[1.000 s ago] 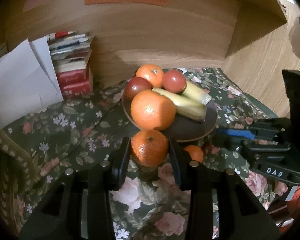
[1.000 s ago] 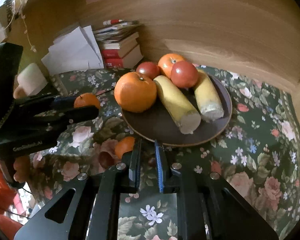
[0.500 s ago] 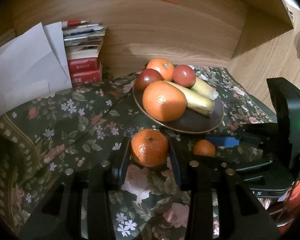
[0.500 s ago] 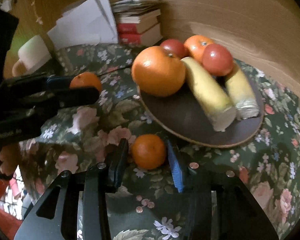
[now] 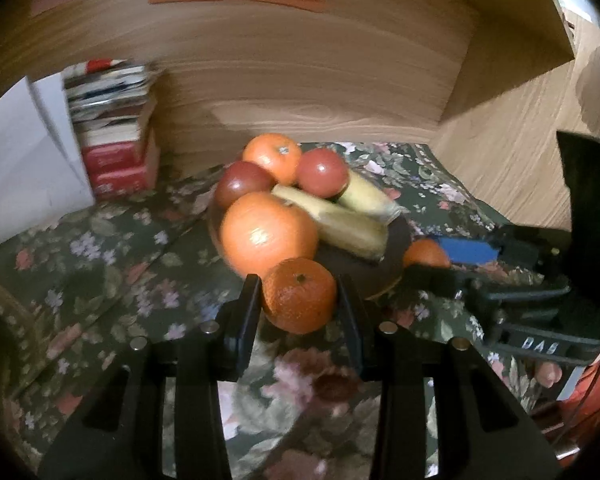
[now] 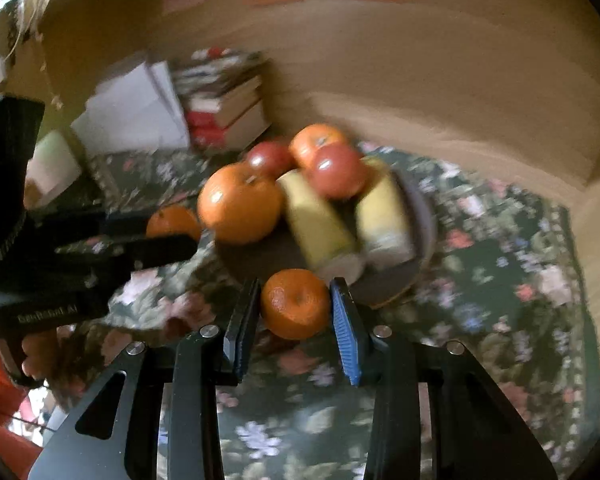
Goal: Organize fruits
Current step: 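Carry both tangerines over the plate beside the corn cobs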
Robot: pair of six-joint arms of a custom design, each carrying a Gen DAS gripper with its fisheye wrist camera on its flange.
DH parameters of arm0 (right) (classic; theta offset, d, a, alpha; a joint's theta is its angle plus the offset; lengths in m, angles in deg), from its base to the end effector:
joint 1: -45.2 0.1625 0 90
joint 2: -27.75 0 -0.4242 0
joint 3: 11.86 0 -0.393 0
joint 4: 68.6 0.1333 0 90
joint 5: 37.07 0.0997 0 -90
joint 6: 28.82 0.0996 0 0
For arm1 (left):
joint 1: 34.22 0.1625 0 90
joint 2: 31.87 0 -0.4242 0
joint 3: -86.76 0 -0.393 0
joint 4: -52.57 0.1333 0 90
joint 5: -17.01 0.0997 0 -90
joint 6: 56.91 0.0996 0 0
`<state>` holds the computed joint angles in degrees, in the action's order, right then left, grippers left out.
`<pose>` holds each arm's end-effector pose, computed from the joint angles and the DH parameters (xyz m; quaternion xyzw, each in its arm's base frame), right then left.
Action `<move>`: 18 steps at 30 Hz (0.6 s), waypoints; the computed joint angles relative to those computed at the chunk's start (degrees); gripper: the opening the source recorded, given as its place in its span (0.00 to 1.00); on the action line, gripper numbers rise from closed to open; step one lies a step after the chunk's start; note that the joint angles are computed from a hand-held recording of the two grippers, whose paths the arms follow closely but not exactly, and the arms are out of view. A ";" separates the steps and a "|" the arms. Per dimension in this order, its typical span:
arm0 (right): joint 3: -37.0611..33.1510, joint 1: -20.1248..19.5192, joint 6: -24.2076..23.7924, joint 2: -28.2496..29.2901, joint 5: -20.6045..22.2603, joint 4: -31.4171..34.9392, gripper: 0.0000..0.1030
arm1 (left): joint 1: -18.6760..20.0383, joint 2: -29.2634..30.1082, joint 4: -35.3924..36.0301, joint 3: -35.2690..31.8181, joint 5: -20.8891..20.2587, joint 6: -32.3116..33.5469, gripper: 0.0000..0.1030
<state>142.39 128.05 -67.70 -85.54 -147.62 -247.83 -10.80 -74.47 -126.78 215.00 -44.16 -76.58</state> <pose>0.0646 -0.2752 0.3068 0.1753 -0.8837 0.3067 0.3071 -0.3383 -0.3442 -0.0229 0.3779 0.8912 -0.1930 0.1602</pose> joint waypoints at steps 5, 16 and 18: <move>-2.14 -0.92 -0.72 -1.07 0.57 1.00 0.32 | -0.21 3.50 1.11 -3.62 -1.34 0.83 0.37; -6.21 -3.65 -3.23 3.26 1.88 2.10 0.32 | 0.32 7.03 3.44 -7.81 -2.34 1.41 0.37; -6.85 -4.33 -3.02 4.00 2.53 2.28 0.32 | 0.40 7.45 3.64 -8.30 -2.22 1.56 0.37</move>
<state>135.53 123.72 -70.72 -81.54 -145.09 -245.54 -10.40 -67.02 -123.14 206.69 -46.38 -75.01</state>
